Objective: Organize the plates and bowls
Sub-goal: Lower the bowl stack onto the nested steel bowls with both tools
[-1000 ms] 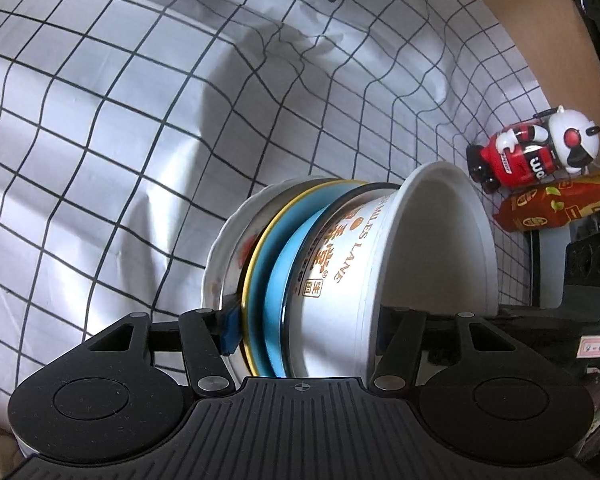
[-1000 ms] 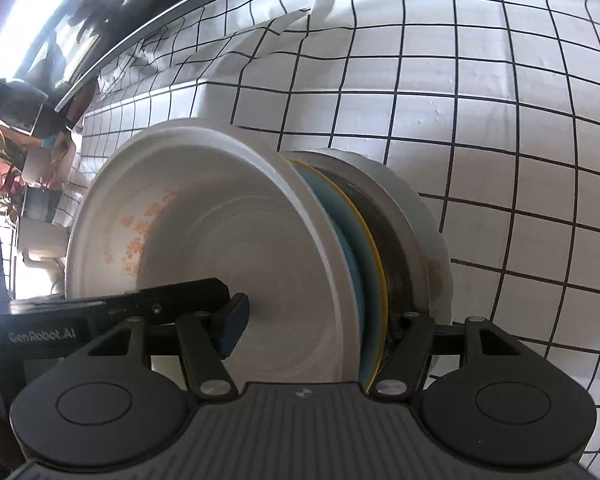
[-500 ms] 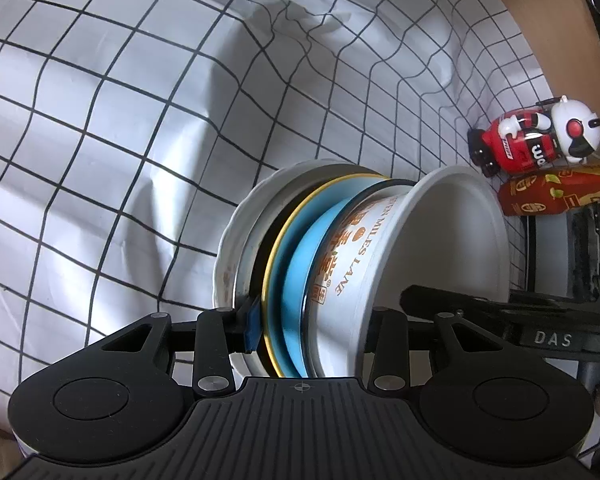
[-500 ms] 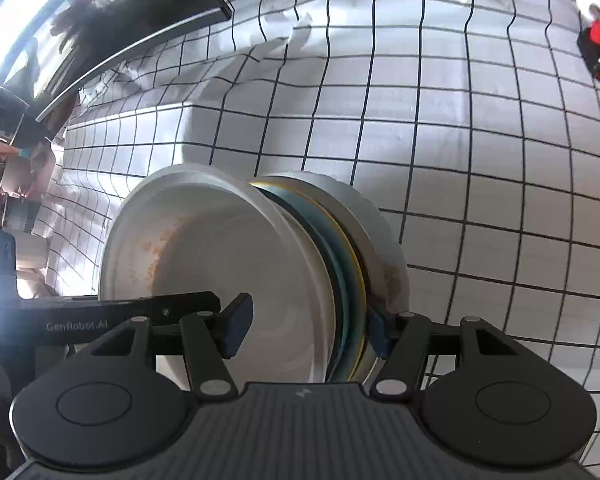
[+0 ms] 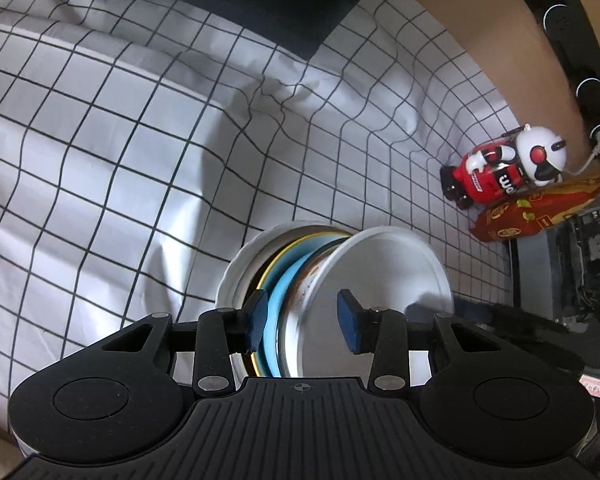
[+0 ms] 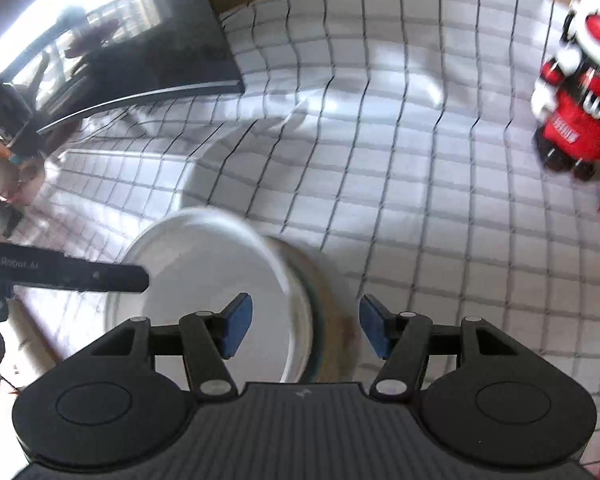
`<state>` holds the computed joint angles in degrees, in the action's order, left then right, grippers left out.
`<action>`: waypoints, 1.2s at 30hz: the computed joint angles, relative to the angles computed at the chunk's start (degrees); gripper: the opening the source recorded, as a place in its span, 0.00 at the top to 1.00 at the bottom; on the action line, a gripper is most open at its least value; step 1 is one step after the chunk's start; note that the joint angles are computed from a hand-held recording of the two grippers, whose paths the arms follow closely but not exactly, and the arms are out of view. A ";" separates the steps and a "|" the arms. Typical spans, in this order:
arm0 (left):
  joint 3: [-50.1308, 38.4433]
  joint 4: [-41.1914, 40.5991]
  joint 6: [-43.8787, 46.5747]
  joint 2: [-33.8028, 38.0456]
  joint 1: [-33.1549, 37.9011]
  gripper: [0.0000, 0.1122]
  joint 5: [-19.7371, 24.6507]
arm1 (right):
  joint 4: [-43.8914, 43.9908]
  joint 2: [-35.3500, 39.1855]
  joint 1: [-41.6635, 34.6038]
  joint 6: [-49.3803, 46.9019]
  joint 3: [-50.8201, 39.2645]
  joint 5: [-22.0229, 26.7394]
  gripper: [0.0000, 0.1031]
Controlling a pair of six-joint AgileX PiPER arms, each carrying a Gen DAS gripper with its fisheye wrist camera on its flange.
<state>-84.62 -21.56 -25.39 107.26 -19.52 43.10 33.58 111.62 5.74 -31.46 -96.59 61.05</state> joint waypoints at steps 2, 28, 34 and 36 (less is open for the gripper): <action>-0.08 -0.81 -0.27 0.53 0.22 0.68 0.51 | 2.92 1.48 -0.49 -0.65 -1.32 4.06 0.44; 1.79 -6.05 2.32 -2.06 1.64 0.70 -0.22 | 10.18 -5.35 -2.06 -7.25 7.43 -2.20 0.44; 0.55 -5.89 2.31 -1.11 1.70 0.71 -0.04 | 7.82 -3.51 -0.54 -3.57 5.01 -2.74 0.44; 0.57 -4.48 1.87 -1.43 1.14 0.73 -0.07 | 7.69 -3.64 -0.61 -3.73 5.56 -2.30 0.44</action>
